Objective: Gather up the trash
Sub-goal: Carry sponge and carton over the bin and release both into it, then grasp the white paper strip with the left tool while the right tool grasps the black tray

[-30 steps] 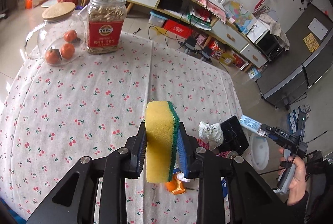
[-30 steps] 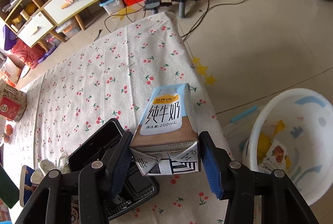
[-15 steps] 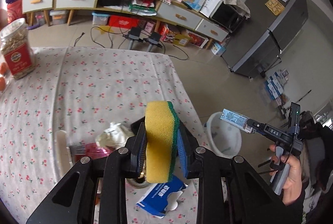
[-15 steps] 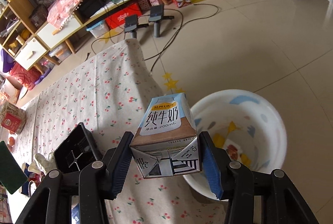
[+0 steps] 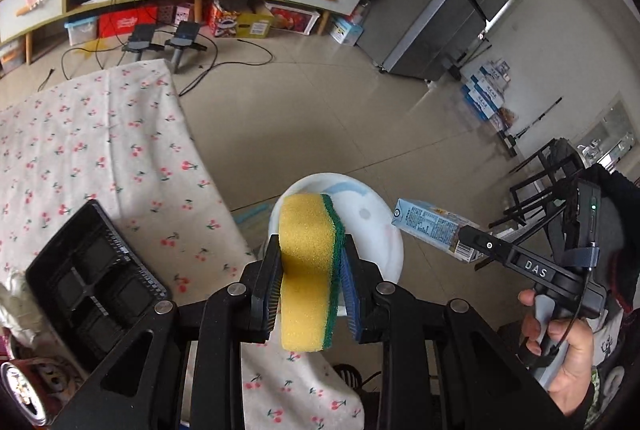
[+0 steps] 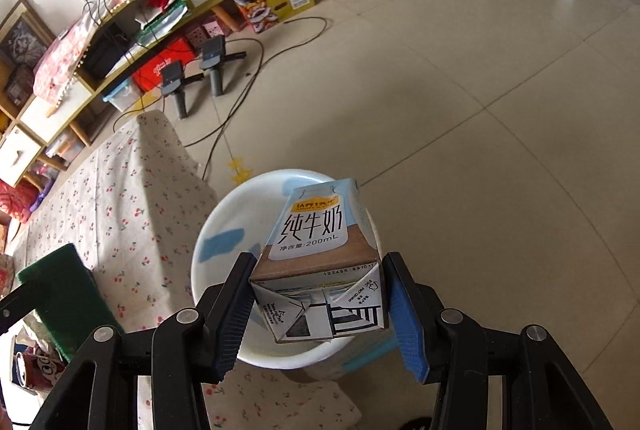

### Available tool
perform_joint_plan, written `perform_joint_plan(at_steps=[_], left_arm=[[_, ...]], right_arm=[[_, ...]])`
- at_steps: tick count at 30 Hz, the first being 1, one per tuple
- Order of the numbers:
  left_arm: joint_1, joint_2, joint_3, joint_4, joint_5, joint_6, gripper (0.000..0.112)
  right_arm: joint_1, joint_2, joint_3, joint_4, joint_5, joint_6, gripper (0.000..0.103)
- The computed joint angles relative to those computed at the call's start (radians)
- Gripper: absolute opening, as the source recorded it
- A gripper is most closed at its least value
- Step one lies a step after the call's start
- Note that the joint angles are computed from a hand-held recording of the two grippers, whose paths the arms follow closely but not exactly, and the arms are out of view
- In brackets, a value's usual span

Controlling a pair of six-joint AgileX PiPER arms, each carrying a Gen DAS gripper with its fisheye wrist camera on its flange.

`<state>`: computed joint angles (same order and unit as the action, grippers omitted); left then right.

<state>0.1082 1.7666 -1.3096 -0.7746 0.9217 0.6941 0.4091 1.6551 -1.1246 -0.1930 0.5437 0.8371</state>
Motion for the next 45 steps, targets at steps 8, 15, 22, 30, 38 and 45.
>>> perform_joint_plan(at_steps=[8,15,22,30,38,45], left_arm=[[-0.179,0.137,-0.03,0.003,-0.214,-0.03,0.029],[-0.229,0.191,-0.103,0.174,-0.25,-0.187,0.076],[-0.205,0.115,-0.054,0.268,-0.239,-0.219,0.081],[-0.096,-0.025,0.039,0.268,-0.182,-0.134,0.084],[0.041,-0.124,0.089,0.245,-0.098,-0.05,0.087],[0.193,-0.182,0.099,0.214,0.007,0.038,0.088]], right_arm=[[-0.078,-0.04,0.077,0.111,-0.027,-0.1,0.056],[-0.069,-0.03,0.057,0.119,-0.015,-0.12,0.056],[-0.059,-0.001,0.033,0.136,-0.013,-0.133,0.056],[-0.022,0.084,-0.06,0.121,0.007,-0.116,0.056],[-0.044,0.11,-0.084,0.303,-0.014,-0.218,0.074],[0.026,0.088,-0.117,0.191,0.057,-0.121,0.076]])
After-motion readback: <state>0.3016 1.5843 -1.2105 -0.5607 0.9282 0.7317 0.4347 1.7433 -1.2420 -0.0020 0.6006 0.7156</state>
